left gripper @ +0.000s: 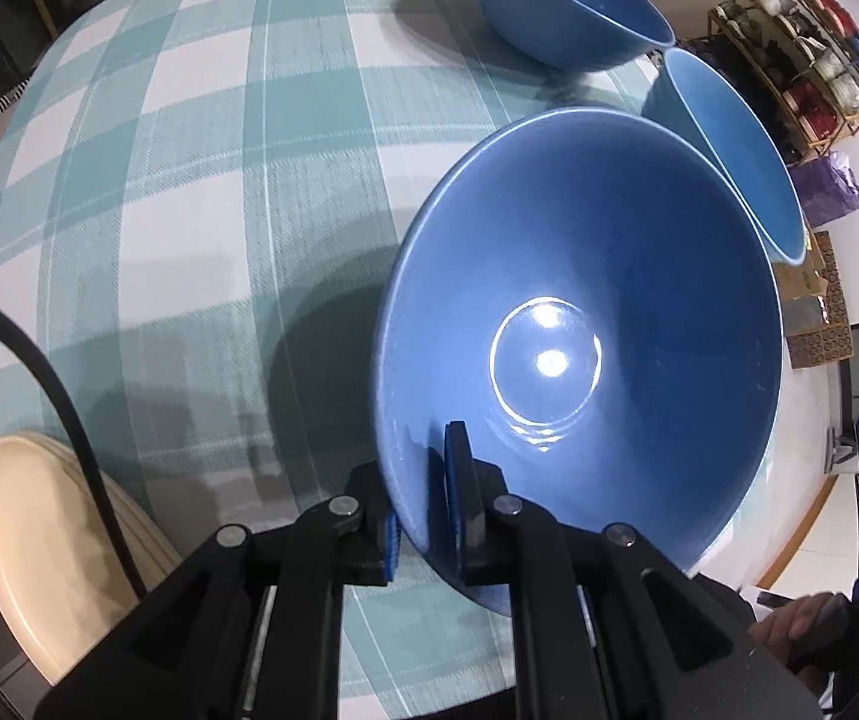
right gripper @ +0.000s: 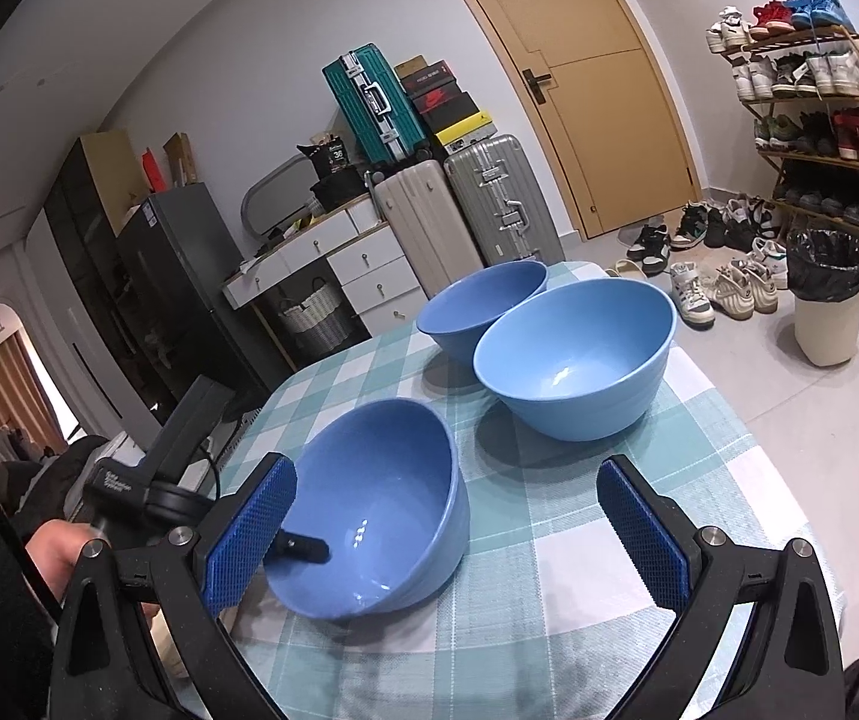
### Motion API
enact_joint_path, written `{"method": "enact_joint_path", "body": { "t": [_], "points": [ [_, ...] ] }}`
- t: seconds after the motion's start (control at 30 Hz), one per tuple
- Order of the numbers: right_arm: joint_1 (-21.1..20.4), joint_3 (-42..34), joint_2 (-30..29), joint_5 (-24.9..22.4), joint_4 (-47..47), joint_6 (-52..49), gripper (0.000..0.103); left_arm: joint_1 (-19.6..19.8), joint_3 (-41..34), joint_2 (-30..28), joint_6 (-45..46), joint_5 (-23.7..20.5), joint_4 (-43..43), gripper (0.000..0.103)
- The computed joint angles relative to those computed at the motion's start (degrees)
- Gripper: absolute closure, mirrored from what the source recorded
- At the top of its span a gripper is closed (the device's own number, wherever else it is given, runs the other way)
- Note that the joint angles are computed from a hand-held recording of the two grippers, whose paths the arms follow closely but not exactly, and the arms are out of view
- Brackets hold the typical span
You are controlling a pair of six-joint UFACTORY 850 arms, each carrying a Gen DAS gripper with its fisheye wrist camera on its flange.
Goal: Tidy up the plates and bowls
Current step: 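Lift the blue bowl with the left tool toward the plate stack, then grip the blue bowl rim with the right tool while the left tool holds it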
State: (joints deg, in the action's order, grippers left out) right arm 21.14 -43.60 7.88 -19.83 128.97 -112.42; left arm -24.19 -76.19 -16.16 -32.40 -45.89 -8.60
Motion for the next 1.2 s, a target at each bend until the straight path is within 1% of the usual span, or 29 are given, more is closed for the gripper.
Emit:
{"method": "enact_joint_path", "body": {
  "t": [0.17,0.23,0.37,0.43,0.53,0.57,0.63,0.67,0.7,0.77,0.8,0.83,0.87,0.9,0.93,1.03,1.1,1.17,1.2],
  "points": [
    [-0.06,-0.20,-0.29,0.35,-0.51,1.11,0.001,-0.63,-0.36,0.02,1.19,-1.15,-1.44,0.093],
    [0.01,-0.10,-0.21,0.48,-0.43,1.07,0.001,-0.30,-0.51,-0.09,2.31,-1.44,-3.87,0.093],
    [0.00,-0.41,-0.50,0.55,-1.74,2.19,0.001,-0.34,-1.27,-0.62,2.96,-2.00,-5.69,0.093],
    [-0.72,-0.87,-1.17,-0.90,-6.48,7.38,0.001,-0.70,-1.46,-0.74,2.52,-2.29,-4.96,0.093],
    [-1.97,-2.63,-3.46,-3.39,-16.74,19.37,0.001,-1.14,-1.26,-0.59,1.36,-2.65,-3.83,0.093],
    [-2.19,-3.28,-4.28,-3.67,-19.17,22.39,0.001,-1.11,-0.93,-0.32,1.32,-2.63,-4.00,0.093],
    [-2.10,-4.99,-6.09,-2.35,-25.43,29.46,0.003,-0.94,-0.58,-0.15,1.60,-2.51,-4.36,0.093],
    [-2.08,-5.64,-6.80,-2.08,-27.72,32.10,0.007,-0.74,-1.82,-1.64,1.81,-2.46,-4.54,0.093],
    [-2.17,-6.53,-7.80,-2.16,-30.77,35.58,0.010,-0.74,-1.88,-1.73,1.89,-2.56,-4.45,0.093],
    [-2.01,-7.82,-9.26,-1.89,-35.74,41.00,0.028,-0.65,-2.09,-2.01,2.01,-2.62,-4.52,0.093],
    [-1.70,-9.01,-10.53,-1.40,-40.97,46.52,0.030,-0.58,-2.15,-2.08,2.10,-2.64,-4.59,0.093],
    [-1.67,-9.73,-11.40,-1.72,-44.40,50.25,0.035,-0.49,-2.27,-2.23,2.19,-2.68,-4.76,0.093],
    [-1.67,-10.44,-12.40,-2.68,-46.77,53.04,0.048,-0.48,-2.22,-2.08,2.19,-2.85,-4.94,0.092],
    [-1.91,-11.29,-13.68,-4.66,-48.64,55.50,0.056,-0.36,-2.45,-2.28,2.32,-3.01,-5.05,0.092],
    [-1.88,-11.78,-14.41,-5.30,-49.99,57.12,0.067,-0.23,-2.55,-2.39,2.33,-3.05,-5.31,0.092],
    [-1.17,-13.09,-15.88,-4.86,-54.28,61.47,0.069,0.31,-2.34,-2.60,2.89,-3.08,-7.45,0.092],
    [-1.11,-13.93,-16.89,-5.81,-54.92,62.71,0.073,0.15,-2.66,-3.10,2.89,-3.51,-7.46,0.092],
    [-0.96,-14.57,-17.38,-6.09,-56.20,63.99,0.082,-0.08,-2.93,-3.48,3.39,-3.65,-7.78,0.092],
    [-0.79,-14.63,-17.37,-5.93,-56.64,64.36,0.084,-0.16,-2.99,-3.60,3.57,-3.68,-8.08,0.092]
  ]
}}
